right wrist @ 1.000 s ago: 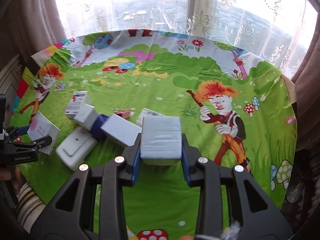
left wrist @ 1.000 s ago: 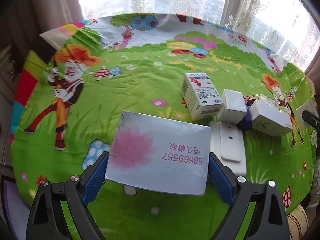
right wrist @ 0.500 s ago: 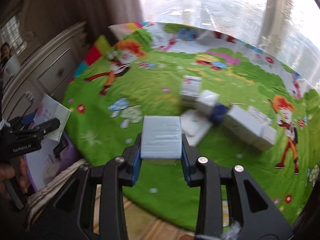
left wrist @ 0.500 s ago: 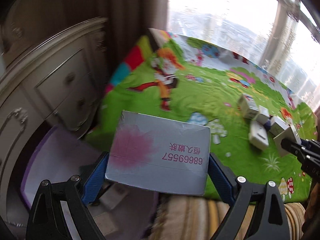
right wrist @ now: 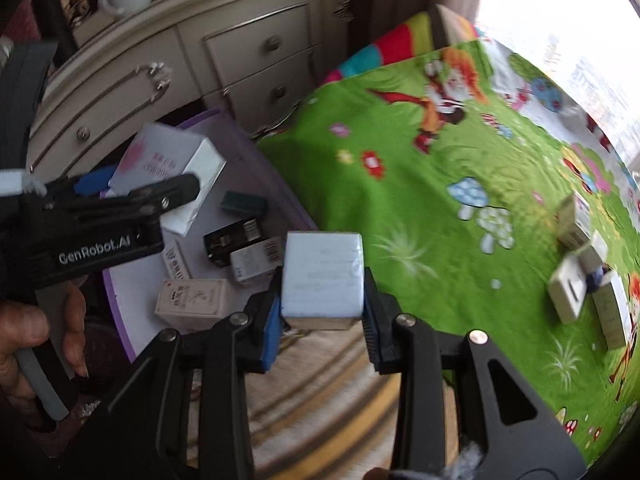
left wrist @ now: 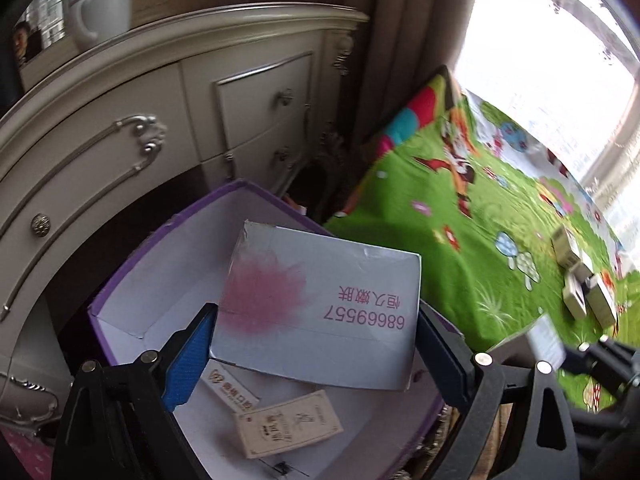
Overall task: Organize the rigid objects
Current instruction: 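Carry both boxes into the purple storage box and open both tools, then move both open tools back over the bedspread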
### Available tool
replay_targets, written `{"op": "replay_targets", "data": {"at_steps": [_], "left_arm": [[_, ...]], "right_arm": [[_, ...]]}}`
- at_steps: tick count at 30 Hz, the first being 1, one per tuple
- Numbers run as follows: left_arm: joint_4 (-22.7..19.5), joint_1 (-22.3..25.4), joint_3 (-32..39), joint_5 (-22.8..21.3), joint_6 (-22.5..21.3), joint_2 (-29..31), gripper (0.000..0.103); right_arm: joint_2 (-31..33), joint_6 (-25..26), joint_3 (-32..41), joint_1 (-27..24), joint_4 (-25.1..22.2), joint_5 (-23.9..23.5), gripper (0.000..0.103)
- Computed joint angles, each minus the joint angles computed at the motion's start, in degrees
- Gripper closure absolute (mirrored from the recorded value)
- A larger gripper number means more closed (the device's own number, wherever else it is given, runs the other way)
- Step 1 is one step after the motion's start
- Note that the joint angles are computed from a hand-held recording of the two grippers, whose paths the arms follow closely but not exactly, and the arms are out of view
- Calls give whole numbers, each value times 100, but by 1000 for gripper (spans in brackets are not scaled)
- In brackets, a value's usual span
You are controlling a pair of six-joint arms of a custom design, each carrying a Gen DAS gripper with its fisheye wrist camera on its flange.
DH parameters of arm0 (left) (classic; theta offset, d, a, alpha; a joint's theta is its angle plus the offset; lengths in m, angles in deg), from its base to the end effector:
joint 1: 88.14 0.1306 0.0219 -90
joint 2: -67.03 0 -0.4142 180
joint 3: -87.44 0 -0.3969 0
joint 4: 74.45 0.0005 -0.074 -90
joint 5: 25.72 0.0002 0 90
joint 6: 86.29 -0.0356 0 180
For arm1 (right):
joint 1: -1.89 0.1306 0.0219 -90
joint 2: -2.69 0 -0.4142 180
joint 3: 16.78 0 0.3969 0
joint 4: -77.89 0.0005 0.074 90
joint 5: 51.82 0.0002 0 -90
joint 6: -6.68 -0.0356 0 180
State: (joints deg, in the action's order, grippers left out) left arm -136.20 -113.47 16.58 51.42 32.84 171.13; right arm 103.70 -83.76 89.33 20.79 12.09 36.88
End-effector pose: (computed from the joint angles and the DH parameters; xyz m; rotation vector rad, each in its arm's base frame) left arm 0.5253 -0.2404 0.4762 -0.1687 2.5203 -0.0924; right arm 0.5200 0.1784 0.4768 -0.4308 2.6021 0.1453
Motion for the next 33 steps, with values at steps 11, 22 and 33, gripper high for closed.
{"op": "replay_targets", "data": {"at_steps": [11,22,33], "left_arm": [[145,156,-218,-2,316,-73,0],[277,-74,45,89,205,12,0],[292,-499,640,187,-75,333,0]], "right_arm": [[234,218,139,324,-138,25,30],[-288,188,-264,-201,96,112,26],[-953,163,-814,-1189,379,162,23]]}}
